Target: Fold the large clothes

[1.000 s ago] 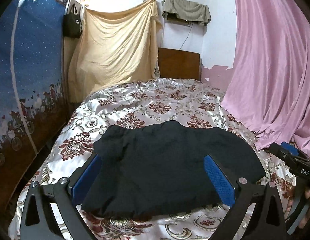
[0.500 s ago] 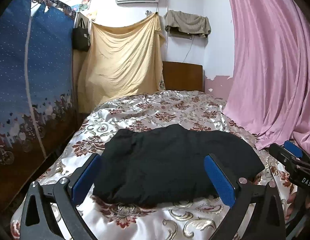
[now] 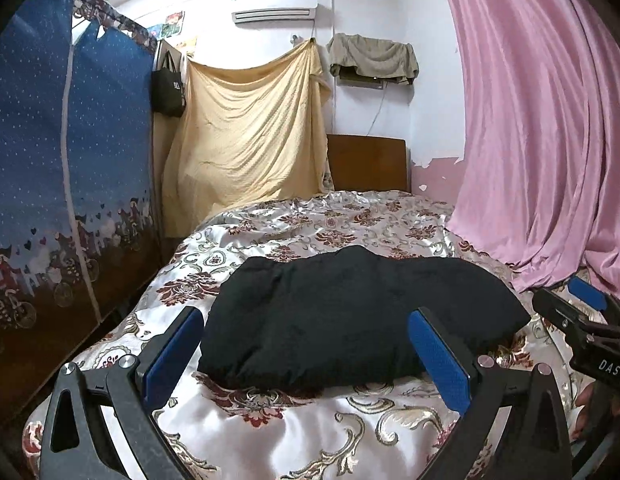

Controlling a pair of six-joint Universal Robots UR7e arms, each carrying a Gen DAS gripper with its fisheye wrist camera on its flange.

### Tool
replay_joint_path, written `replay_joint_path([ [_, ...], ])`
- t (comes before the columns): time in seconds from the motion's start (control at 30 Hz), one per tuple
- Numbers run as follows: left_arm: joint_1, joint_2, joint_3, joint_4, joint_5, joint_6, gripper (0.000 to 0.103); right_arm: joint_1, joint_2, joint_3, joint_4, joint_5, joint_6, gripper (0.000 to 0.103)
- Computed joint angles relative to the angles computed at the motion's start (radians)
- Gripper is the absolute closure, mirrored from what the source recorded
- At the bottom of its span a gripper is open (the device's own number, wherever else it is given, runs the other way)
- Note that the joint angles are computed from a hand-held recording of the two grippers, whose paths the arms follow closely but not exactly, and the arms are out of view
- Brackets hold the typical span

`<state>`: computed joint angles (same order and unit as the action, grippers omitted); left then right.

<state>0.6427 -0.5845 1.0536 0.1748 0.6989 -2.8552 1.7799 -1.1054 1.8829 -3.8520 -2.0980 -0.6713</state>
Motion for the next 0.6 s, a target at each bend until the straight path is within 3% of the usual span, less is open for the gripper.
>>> replay_joint_path([
  [0.27,0.000,-0.009,0.056,-0.041,-0.016,0.026,0.000,-0.013,-0.002,0.023,-0.014,0.006,0.001,0.001],
  [0.6,0.016,0.005,0.048,0.023,-0.021,-0.038,0.000,-0.035,-0.007,0.044,0.007,0.011,0.015,0.001],
])
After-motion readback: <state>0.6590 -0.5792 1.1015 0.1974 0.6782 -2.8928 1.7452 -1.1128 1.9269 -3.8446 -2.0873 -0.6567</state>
